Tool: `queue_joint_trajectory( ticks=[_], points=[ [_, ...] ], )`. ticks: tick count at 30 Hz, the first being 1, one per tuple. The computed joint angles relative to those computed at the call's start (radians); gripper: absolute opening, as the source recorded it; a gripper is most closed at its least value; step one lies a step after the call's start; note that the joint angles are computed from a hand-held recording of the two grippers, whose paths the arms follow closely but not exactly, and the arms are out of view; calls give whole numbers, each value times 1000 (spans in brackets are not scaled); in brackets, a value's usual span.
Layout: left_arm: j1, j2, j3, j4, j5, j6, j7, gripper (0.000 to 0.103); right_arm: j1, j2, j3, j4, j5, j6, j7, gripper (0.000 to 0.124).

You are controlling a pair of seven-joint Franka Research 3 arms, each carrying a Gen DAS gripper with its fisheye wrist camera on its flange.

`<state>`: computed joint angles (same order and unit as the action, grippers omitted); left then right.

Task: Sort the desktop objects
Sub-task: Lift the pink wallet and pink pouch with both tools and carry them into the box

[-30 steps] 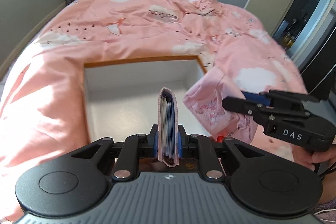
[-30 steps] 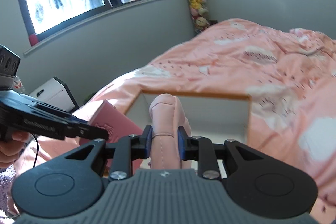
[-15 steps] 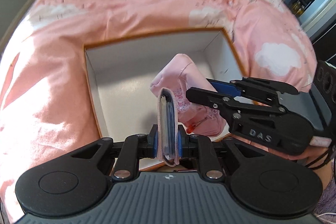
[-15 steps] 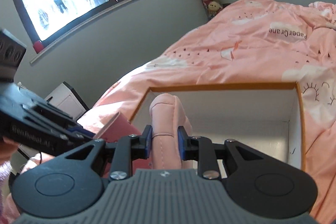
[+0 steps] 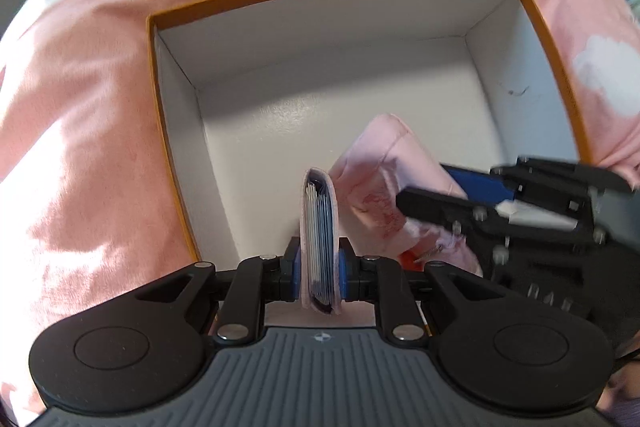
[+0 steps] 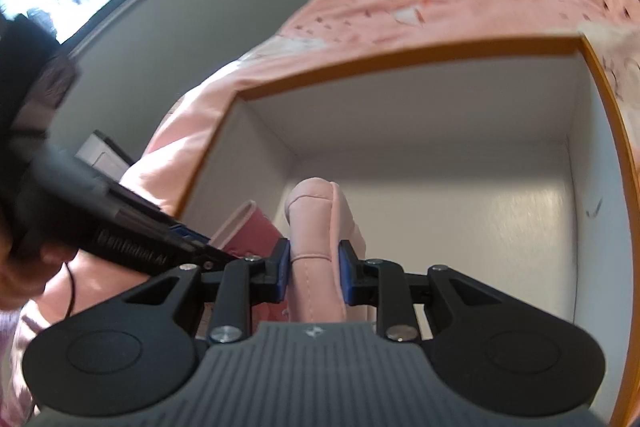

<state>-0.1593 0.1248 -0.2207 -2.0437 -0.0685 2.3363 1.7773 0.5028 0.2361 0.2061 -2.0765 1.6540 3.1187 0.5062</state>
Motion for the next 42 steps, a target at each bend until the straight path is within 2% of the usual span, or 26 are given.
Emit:
queue_joint_trajectory(
  ticks=[4, 9, 10, 13, 15, 17, 19, 23, 28, 30, 33, 35, 38, 42],
  points=[
    [-7, -48, 0, -84, 25, 77, 5, 19, -4, 24, 5, 11, -47, -2, 79, 27],
    [-14, -83, 7, -134, 53, 83, 12, 20, -9, 35, 23, 12, -116, 7, 150, 28],
    [-14, -86, 9, -118, 50, 58, 16, 21, -10, 35, 27, 8, -140, 13, 177, 28],
    [-11, -94, 16, -120, 23, 49, 54, 22, -18, 42, 42, 0, -211, 33, 245, 29],
    [-9, -100, 19, -116, 4, 52, 70, 27, -31, 43, 51, -10, -262, 26, 297, 29],
    [-7, -101, 21, -98, -18, 45, 81, 40, -47, 43, 60, -18, -304, 15, 346, 29],
    [-8, -86, 20, -65, -19, 18, 93, 48, -69, 46, 82, -18, -302, 14, 344, 29],
    [-16, -24, 11, 15, 27, -65, 74, 48, -93, 51, 106, -13, -291, 14, 335, 29],
    [-14, 57, 7, 103, 82, -121, 53, 47, -106, 49, 108, -12, -249, -5, 317, 29],
    [-21, 92, 2, 152, 119, -181, 51, 41, -98, 42, 96, -20, -261, -8, 341, 29],
    [-23, 125, -5, 187, 138, -225, 62, 26, -96, 34, 90, -31, -262, -7, 352, 29],
    [-26, 126, -6, 193, 153, -233, 55, 21, -98, 32, 88, -31, -250, -11, 346, 29],
    [-19, 76, -6, 136, 155, -141, 52, 21, -99, 29, 85, -30, -223, -17, 326, 29],
    [1, -35, -1, -32, 104, 117, 76, 21, -92, 29, 77, -27, -193, -20, 300, 29]
  ],
)
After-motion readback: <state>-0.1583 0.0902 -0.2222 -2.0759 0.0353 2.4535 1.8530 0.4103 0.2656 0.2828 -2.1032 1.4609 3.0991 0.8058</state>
